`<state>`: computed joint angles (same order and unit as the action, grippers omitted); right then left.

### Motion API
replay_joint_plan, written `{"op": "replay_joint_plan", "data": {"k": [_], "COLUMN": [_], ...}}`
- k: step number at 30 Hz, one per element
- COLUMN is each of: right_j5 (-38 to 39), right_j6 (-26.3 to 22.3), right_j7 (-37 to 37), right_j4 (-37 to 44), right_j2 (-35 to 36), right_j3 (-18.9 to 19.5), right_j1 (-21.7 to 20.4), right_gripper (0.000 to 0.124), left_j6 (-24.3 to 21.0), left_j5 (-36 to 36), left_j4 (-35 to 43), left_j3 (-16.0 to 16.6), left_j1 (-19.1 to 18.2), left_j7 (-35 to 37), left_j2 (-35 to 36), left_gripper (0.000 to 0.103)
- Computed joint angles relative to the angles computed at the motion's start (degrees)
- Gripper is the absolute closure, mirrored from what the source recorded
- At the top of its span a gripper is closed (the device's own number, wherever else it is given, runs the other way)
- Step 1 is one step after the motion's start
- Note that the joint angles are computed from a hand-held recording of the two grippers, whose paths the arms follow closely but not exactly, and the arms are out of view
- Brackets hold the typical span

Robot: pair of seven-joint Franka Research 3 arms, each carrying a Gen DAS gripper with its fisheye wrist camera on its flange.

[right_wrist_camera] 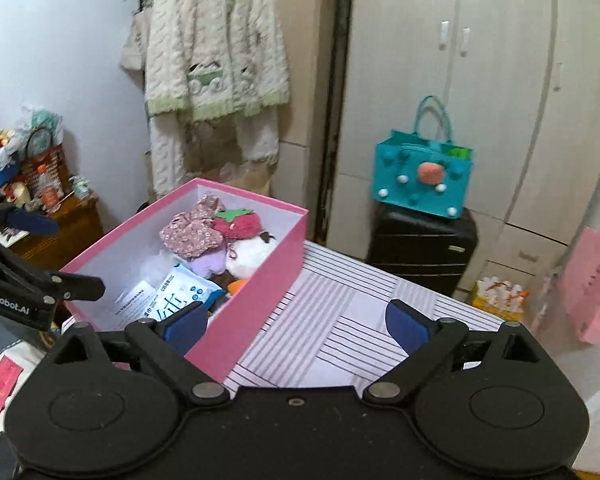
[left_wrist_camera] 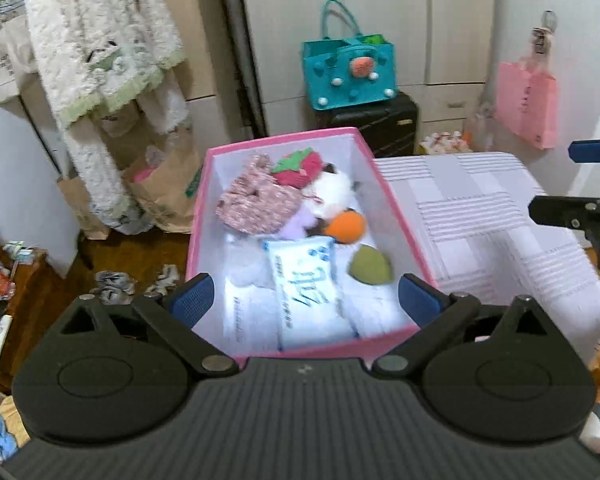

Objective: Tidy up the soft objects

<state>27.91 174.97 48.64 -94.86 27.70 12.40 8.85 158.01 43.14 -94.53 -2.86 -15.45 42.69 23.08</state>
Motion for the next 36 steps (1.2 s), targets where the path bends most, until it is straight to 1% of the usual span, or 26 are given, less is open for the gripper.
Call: {"op": "replay_joint_plan", "data": {"k": [2,3,5,6,7,8,9,11,12,13,15,16,20,23,27,29,30,33,34,35,36], "right_j5": [0.77,1.45,2.85,3.02,2.98,2.79,2.15,0.90,0.61,0.78,2.48,3.97,8.56,8.70,7.14,6.55,6.57,7.46,7.14,6.63,6.02], "right_j6": [2.02,3.29,6.14,7.10,7.60,7.78,7.30,5.80,5.31,5.10,5.29,5.85,9.11,12.37,15.04,16.31,16.58,17.06,17.17,17.22,17.57], "right_j7": [0.39,0.14,-1.71,-2.06,-1.77,-0.86,-0.04,0.96,1.71,1.79,0.26,-0.93,-5.37,-5.05,-1.45,0.44,1.28,2.85,3.63,4.51,5.73], "right_j4": [-3.00,-4.56,-7.53,-8.80,-10.00,-11.21,-11.93,-13.25,-13.83,-14.37,-15.39,-16.00,-18.29,-20.05,-21.73,-22.28,-22.34,-22.22,-22.33,-22.44,-22.66], "right_j2": [-1.96,-2.91,-4.51,-5.22,-6.03,-6.94,-7.60,-8.98,-9.57,-10.03,-10.72,-10.98,-11.58,-11.85,-12.17,-12.22,-12.24,-12.01,-11.95,-11.89,-11.91], "right_j3": [0.18,0.99,4.00,4.73,4.71,3.93,2.88,1.28,0.48,0.60,2.72,4.31,9.64,11.42,11.66,9.49,6.77,-4.17,-5.69,-5.70,-4.74], "right_j1": [-0.14,-0.72,-2.92,-3.39,-3.29,-2.59,-1.72,-0.55,0.08,-0.04,-1.86,-3.14,-7.30,-8.47,-8.70,-6.74,-4.22,6.15,7.51,7.39,6.41], "right_gripper": [0.026,0.026,0.026,0.026,0.026,0.026,0.026,0.026,0.026,0.026,0.026,0.025,0.025,0.025,0.026,0.025,0.025,0.025,0.025,0.025,0.025], "left_j6": [1.60,2.14,2.64,2.64,2.56,2.76,3.12,3.77,4.07,3.75,2.29,1.56,0.78,-0.85,-2.70,-3.37,-3.60,-3.96,-4.11,-4.17,-4.12], "left_j5": [0.32,1.51,3.04,2.35,0.24,-2.46,-4.15,-5.00,-3.25,-0.38,5.97,8.32,12.82,16.90,22.11,24.00,24.79,25.51,25.44,25.31,25.12], "left_j4": [-1.59,-2.21,-3.05,-3.42,-3.72,-4.21,-4.66,-5.68,-6.29,-6.54,-6.51,-6.56,-6.95,-6.60,-6.45,-6.31,-6.36,-6.12,-6.04,-6.01,-5.95], "left_j3": [-0.09,0.46,0.83,0.25,-1.04,-2.49,-3.14,-2.83,-1.54,0.07,2.35,2.61,1.33,1.17,0.83,0.49,0.30,-0.39,-0.59,-0.75,-0.87], "left_j1": [-0.04,-0.69,-1.32,-1.00,-0.09,1.03,1.48,1.03,-0.21,-1.85,-4.38,-4.81,-4.14,-4.71,-5.21,-5.18,-5.14,-4.68,-4.58,-4.47,-4.32], "left_j7": [-0.31,-1.72,-3.54,-3.39,-1.75,0.44,1.40,0.92,-1.40,-4.70,-11.52,-13.92,-19.00,-23.47,-29.66,-31.85,-32.67,-33.23,-33.19,-33.08,-32.80], "left_j2": [-0.95,-1.34,-1.83,-2.01,-2.13,-2.29,-2.47,-3.05,-3.52,-3.87,-4.20,-4.43,-4.72,-4.43,-4.15,-3.94,-3.93,-3.51,-3.38,-3.31,-3.21], "left_gripper": [0.003,0.003,0.003,0.003,0.003,0.003,0.003,0.003,0.003,0.003,0.003,0.003,0.003,0.003,0.003,0.003,0.003,0.003,0.003,0.003,0.003]}}
